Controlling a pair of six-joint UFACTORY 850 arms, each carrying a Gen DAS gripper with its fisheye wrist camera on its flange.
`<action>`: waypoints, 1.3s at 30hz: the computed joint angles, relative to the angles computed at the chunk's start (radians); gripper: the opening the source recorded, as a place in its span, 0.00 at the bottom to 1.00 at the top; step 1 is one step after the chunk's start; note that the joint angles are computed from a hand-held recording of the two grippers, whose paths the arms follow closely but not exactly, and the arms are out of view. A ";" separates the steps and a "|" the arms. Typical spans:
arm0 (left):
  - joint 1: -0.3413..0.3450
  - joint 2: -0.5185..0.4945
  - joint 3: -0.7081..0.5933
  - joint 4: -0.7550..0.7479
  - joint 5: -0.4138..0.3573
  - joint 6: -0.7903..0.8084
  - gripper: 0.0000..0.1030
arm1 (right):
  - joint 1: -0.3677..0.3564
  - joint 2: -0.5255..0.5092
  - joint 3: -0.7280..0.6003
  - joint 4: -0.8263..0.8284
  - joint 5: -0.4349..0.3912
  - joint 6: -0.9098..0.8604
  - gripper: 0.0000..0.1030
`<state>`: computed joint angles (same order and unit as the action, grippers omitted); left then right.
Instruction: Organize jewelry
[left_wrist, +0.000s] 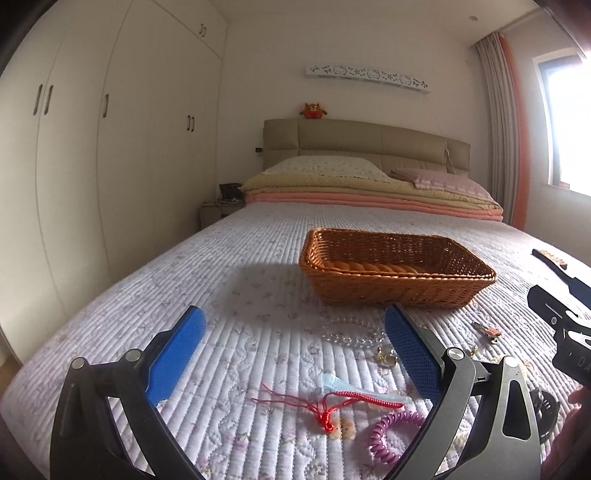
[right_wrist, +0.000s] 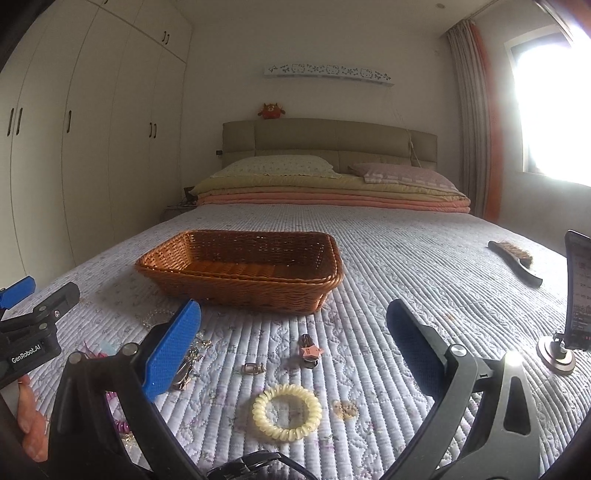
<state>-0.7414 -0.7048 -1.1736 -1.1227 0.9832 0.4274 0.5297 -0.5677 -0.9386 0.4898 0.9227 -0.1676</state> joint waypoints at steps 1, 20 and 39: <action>-0.001 0.006 0.013 0.005 0.001 -0.012 0.92 | 0.001 0.000 0.001 0.000 0.003 0.000 0.94; 0.012 0.005 0.018 0.025 -0.022 -0.043 0.93 | 0.013 -0.006 0.002 -0.003 0.022 -0.033 0.94; 0.011 0.005 0.022 0.028 -0.015 -0.053 0.93 | 0.013 -0.006 0.001 -0.005 0.020 -0.027 0.94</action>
